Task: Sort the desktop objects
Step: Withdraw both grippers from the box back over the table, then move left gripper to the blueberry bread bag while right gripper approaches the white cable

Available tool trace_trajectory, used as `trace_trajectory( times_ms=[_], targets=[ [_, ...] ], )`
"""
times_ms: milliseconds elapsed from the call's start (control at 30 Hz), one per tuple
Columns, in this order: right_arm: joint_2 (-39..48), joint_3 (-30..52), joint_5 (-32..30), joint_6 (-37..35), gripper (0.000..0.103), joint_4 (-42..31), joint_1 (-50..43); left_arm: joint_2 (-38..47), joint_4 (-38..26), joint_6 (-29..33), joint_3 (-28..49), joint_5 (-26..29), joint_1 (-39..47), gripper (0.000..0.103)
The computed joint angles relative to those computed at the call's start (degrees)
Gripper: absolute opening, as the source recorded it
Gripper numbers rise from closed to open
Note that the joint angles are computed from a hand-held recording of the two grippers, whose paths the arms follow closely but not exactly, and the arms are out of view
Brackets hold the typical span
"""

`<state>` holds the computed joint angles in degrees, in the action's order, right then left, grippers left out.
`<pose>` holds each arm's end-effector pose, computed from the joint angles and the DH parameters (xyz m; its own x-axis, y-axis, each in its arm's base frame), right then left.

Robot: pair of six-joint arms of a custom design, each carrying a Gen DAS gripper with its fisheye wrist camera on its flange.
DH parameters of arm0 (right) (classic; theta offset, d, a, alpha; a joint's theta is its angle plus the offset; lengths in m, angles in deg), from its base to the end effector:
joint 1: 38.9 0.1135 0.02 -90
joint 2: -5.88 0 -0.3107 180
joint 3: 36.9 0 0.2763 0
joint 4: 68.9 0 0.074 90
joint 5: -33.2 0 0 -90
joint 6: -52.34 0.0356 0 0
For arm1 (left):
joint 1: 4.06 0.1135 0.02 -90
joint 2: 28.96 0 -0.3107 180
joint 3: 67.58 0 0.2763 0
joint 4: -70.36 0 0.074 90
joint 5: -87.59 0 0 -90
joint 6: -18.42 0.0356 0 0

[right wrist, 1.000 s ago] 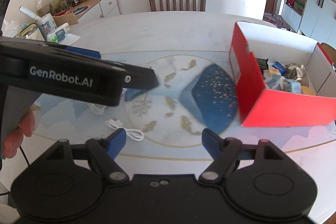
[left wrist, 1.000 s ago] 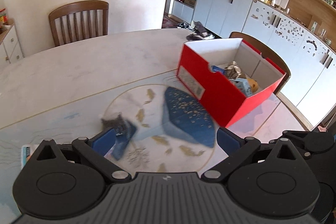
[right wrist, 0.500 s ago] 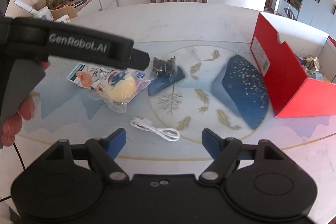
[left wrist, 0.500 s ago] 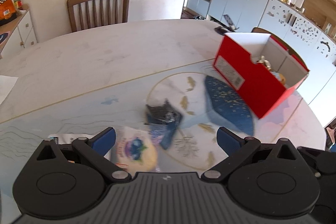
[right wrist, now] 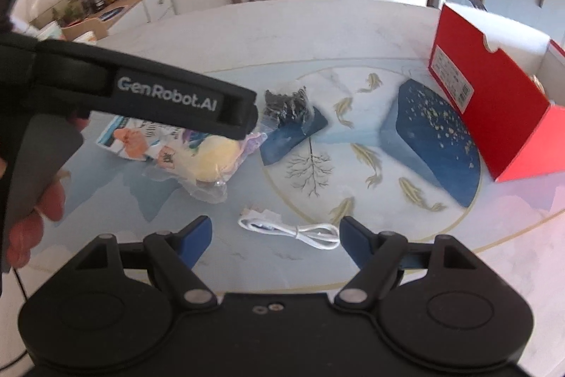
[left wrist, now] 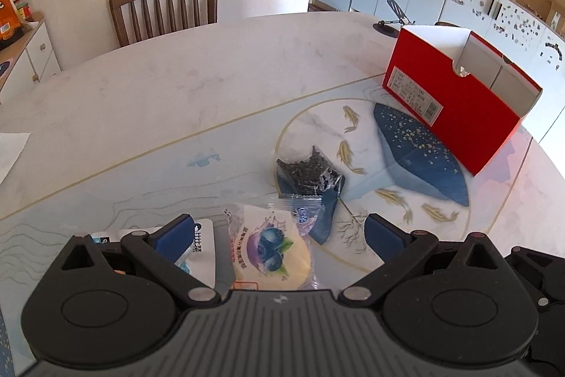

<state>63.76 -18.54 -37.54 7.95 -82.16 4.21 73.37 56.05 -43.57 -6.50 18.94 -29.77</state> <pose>0.1051 0.0823 0.1151 -0.7636 0.2092 -0.6108 0.0660 0.9664 0.2485 0.3139 -0.1655 0.1465 -0.3792 0.6680 -0.6403 0.8695 0.4940 0.0005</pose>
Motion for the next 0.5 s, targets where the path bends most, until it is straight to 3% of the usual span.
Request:
trace_trajectory(
  times_ms=[167,500],
  targets=[
    [9.53,1.14,2.29,4.99,0.079,5.80,0.95,1.95,-0.20,1.18,1.45,0.06,-0.07,0.103],
    [20.22,4.04,5.88,8.81,0.080,7.94,1.80,4.18,2.04,2.00,1.67,-0.79,-0.88,0.103]
  ],
)
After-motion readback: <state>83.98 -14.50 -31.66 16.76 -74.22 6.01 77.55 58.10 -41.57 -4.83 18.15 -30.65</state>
